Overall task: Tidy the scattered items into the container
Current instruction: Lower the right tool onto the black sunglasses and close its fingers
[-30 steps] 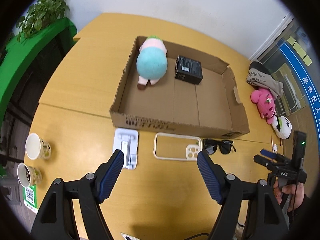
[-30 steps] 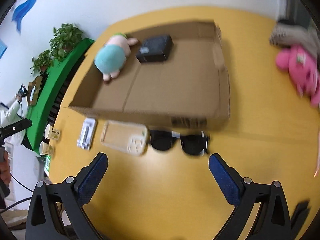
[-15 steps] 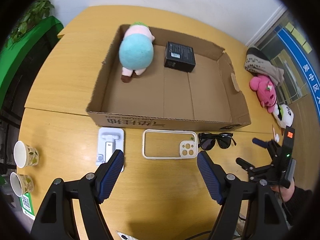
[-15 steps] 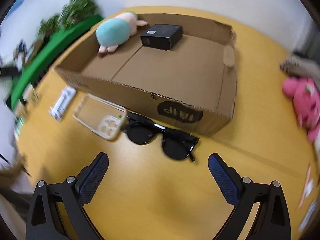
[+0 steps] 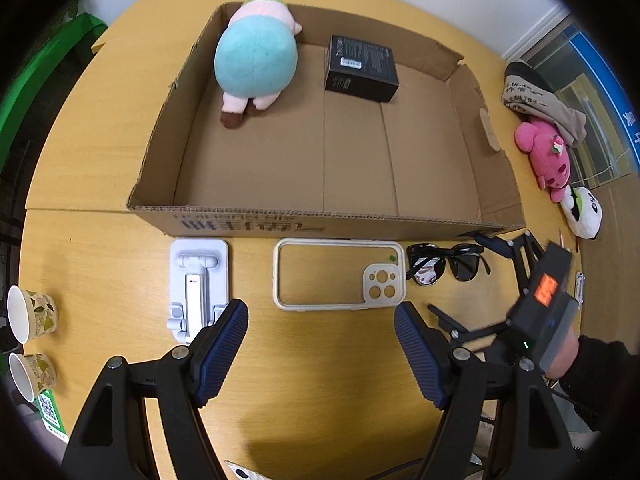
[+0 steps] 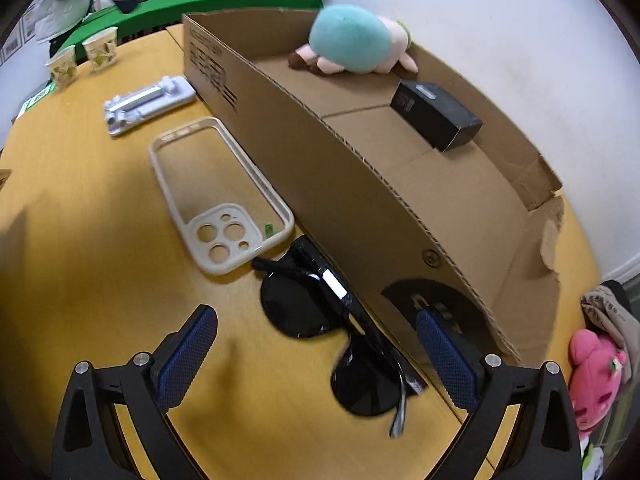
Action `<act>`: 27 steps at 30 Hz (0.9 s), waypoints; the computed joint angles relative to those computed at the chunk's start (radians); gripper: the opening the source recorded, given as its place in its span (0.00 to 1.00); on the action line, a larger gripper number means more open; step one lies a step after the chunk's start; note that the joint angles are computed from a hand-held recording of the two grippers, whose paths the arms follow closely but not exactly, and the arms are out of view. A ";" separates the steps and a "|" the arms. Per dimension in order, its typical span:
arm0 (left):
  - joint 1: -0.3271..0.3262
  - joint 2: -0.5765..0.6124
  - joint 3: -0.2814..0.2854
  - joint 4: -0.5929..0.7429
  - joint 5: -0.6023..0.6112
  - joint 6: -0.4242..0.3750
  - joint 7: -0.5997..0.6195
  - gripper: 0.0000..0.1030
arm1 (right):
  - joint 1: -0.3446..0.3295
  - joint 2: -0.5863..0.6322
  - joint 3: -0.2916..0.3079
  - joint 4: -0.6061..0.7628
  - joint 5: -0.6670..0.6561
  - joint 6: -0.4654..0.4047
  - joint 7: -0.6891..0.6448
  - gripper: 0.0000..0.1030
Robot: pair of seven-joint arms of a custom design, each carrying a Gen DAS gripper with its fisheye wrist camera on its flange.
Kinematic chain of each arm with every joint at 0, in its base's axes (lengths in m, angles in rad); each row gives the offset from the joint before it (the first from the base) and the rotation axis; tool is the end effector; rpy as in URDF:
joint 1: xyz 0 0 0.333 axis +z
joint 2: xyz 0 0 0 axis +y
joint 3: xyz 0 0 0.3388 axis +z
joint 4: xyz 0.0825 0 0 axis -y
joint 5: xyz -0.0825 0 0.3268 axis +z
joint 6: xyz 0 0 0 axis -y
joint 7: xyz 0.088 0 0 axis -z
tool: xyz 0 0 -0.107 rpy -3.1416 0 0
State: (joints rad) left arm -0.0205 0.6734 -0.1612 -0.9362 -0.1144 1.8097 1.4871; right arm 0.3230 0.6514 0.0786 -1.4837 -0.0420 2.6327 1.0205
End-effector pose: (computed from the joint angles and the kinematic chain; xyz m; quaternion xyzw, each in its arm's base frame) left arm 0.7057 -0.0937 0.5338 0.6862 -0.7122 0.1463 0.0198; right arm 0.6675 0.2688 0.3963 -0.9234 0.2936 -0.1830 0.1664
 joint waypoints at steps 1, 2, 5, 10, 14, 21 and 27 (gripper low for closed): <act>-0.001 0.006 0.001 0.008 0.001 -0.010 -0.004 0.73 | -0.002 0.023 0.004 0.039 0.009 -0.040 0.004 0.98; -0.001 0.010 0.003 0.013 0.004 -0.018 -0.007 0.73 | -0.002 0.040 0.005 0.067 0.018 -0.071 0.012 0.98; -0.002 0.009 0.005 0.012 0.011 -0.017 -0.008 0.73 | 0.002 0.081 -0.002 0.130 0.040 -0.165 0.057 0.98; 0.010 -0.020 0.004 -0.043 -0.001 0.016 -0.015 0.73 | -0.016 0.067 0.017 0.116 0.113 -0.238 0.124 1.00; 0.017 -0.038 -0.001 -0.080 -0.017 0.034 -0.014 0.73 | 0.005 0.034 0.006 0.076 0.113 -0.247 0.193 1.00; 0.019 -0.067 -0.003 -0.126 -0.031 0.054 -0.006 0.73 | 0.051 0.065 -0.037 0.173 0.059 -0.340 0.373 0.93; 0.026 -0.100 -0.003 -0.184 -0.048 0.092 -0.014 0.73 | 0.052 0.109 -0.036 0.298 0.039 -0.416 0.427 0.55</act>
